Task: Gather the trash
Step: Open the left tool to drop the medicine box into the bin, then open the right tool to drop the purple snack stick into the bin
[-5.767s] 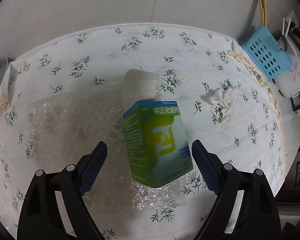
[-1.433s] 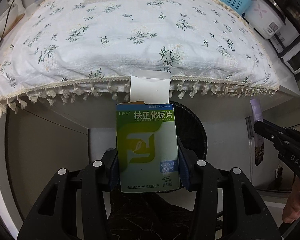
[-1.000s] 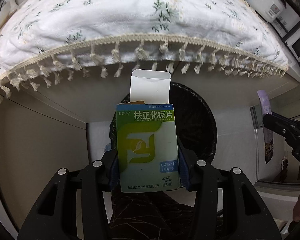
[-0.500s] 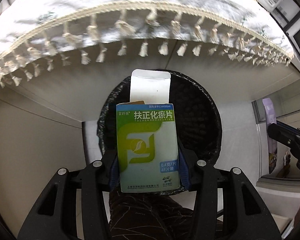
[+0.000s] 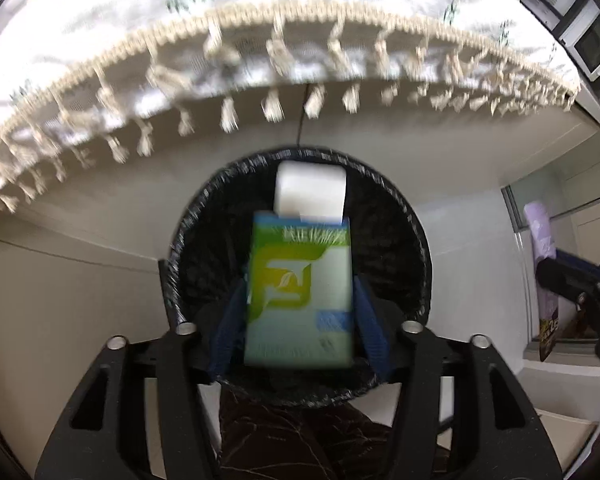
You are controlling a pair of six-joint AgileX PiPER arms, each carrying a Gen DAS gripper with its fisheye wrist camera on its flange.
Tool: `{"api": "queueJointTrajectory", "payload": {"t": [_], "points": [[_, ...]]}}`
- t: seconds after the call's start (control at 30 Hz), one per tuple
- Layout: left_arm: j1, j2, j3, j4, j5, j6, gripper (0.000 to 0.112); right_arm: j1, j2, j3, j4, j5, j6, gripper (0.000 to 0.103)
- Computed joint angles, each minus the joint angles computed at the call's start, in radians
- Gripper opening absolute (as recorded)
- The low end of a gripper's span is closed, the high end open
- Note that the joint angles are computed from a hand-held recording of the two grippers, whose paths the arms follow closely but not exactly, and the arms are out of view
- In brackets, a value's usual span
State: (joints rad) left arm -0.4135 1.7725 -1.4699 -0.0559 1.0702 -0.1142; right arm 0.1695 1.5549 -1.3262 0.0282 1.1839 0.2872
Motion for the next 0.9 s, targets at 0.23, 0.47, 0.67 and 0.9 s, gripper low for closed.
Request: {"api": "queueJointTrajectory", "payload": {"t": [0.23,0.47,0.67,0.9], "points": [[0.071,-0.032,-0.043,0.001,0.028,-0.002,0.084,0.014,0.047,-0.036,0.021,-0.018,-0.016,0.013],[0.144,-0.068,-0.052,0.001,0.042,0.010,0.097,0.064,0.122,-0.108,0.035,-0.033,-0.023,0.013],[0.194,-0.085,-0.030,0.023,0.048,0.007,0.097,0.117,0.197,-0.167,0.033,-0.036,-0.022,0.013],[0.245,-0.094,-0.008,0.014,0.053,0.016,0.097,0.148,0.254,-0.206,0.011,-0.047,-0.024,0.017]]}}
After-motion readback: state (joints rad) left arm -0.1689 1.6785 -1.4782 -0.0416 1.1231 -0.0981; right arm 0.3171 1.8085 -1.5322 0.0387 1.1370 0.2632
